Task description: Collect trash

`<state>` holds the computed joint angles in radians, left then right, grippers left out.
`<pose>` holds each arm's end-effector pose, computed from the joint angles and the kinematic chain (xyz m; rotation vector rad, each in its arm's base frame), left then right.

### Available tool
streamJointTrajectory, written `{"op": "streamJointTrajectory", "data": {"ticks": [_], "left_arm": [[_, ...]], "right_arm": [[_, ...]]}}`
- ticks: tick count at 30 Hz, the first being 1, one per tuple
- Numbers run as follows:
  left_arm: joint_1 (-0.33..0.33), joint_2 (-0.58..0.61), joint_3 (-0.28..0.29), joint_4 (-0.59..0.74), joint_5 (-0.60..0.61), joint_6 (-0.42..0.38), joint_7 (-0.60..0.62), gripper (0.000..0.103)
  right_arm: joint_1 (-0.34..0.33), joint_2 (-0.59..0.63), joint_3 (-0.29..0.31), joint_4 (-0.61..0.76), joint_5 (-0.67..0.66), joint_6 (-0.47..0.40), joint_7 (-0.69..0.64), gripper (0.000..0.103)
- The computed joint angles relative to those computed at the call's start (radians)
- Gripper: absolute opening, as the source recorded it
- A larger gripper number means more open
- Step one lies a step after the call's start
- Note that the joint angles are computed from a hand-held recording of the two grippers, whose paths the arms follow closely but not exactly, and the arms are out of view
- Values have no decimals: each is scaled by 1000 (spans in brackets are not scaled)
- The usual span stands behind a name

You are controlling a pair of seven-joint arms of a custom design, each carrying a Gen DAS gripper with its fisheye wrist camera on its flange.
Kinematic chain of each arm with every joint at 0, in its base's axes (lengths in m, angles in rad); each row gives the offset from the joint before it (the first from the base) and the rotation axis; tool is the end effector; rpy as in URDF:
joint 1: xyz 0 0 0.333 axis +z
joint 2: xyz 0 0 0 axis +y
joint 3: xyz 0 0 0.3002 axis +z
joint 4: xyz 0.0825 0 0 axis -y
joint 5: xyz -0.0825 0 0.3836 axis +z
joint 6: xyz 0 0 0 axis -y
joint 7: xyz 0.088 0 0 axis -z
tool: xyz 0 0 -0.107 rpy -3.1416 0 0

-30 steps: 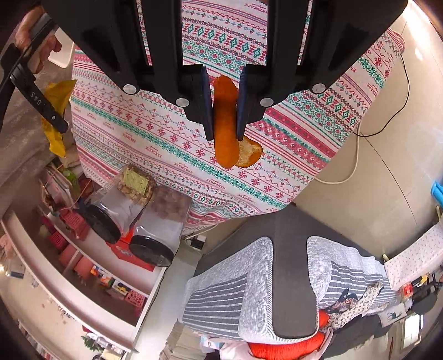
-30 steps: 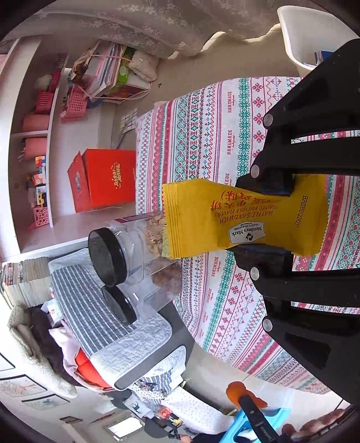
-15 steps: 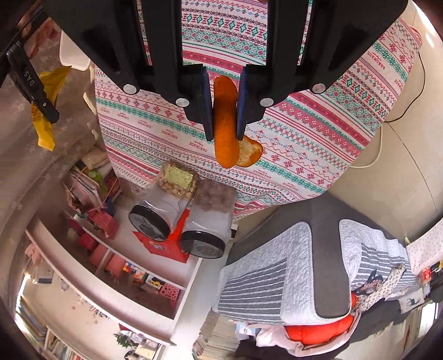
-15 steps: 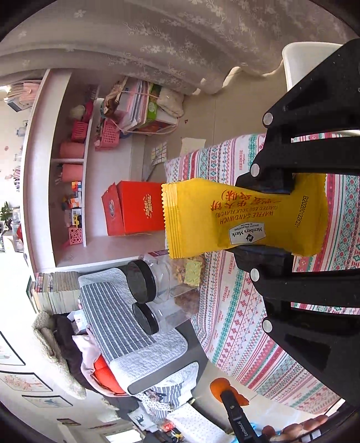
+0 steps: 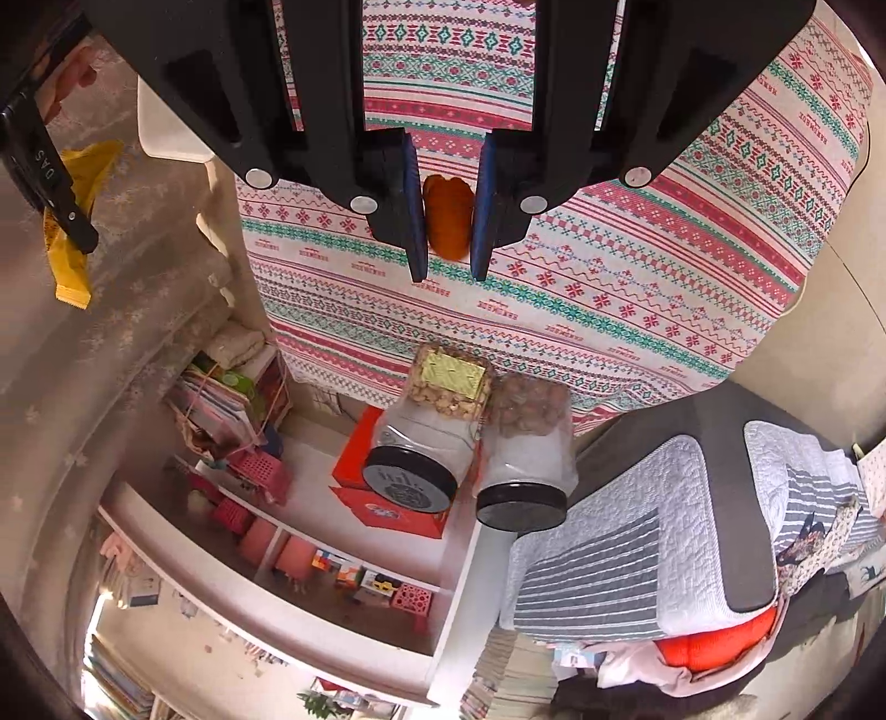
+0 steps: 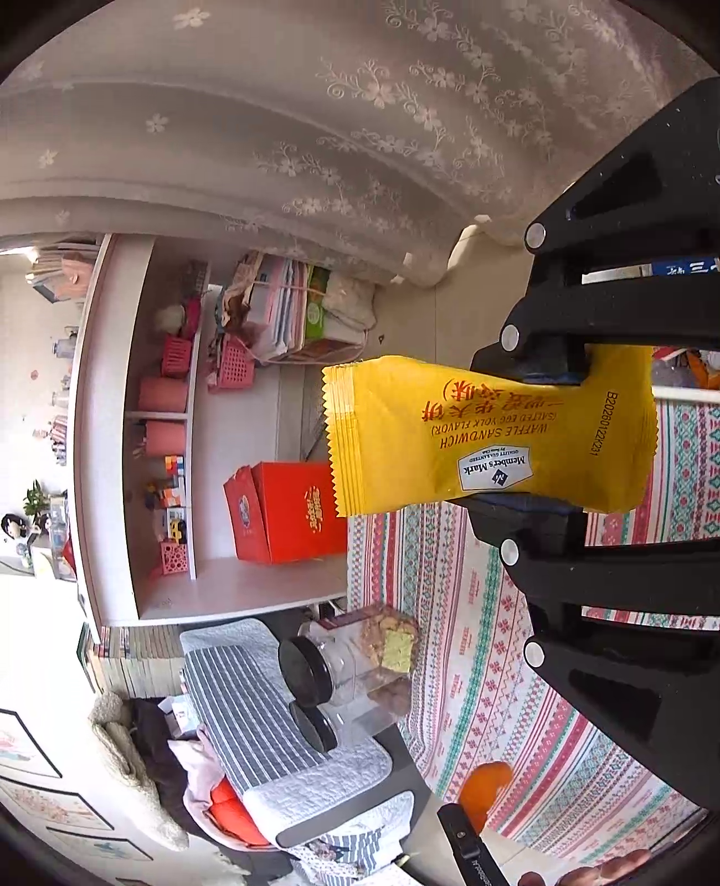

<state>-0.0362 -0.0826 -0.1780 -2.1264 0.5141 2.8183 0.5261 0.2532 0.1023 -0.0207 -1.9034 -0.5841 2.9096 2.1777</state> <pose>0.5529 -0.1475 0.5159 -2.1039 1.3935 -0.9150 0.6048 0.1783 0.5301 -1.7563 1.5359 -0.8395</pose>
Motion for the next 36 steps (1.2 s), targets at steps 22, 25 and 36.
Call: {"op": "streamJointTrajectory", "data": {"ticks": [22,25,36], "left_arm": [[-126,283,14,271,-353,-319,132,49],[-99,303,3,246,-485,-280,175,50],[-123,380,42,264,-492,-223,71,48]], "right_arm": [[-150,-133,9,-153,67,4,-3,28],[-148,-128,18,-147,101,18,-36,28],[-126,-111,26,-142,191,9,-144,28]]}}
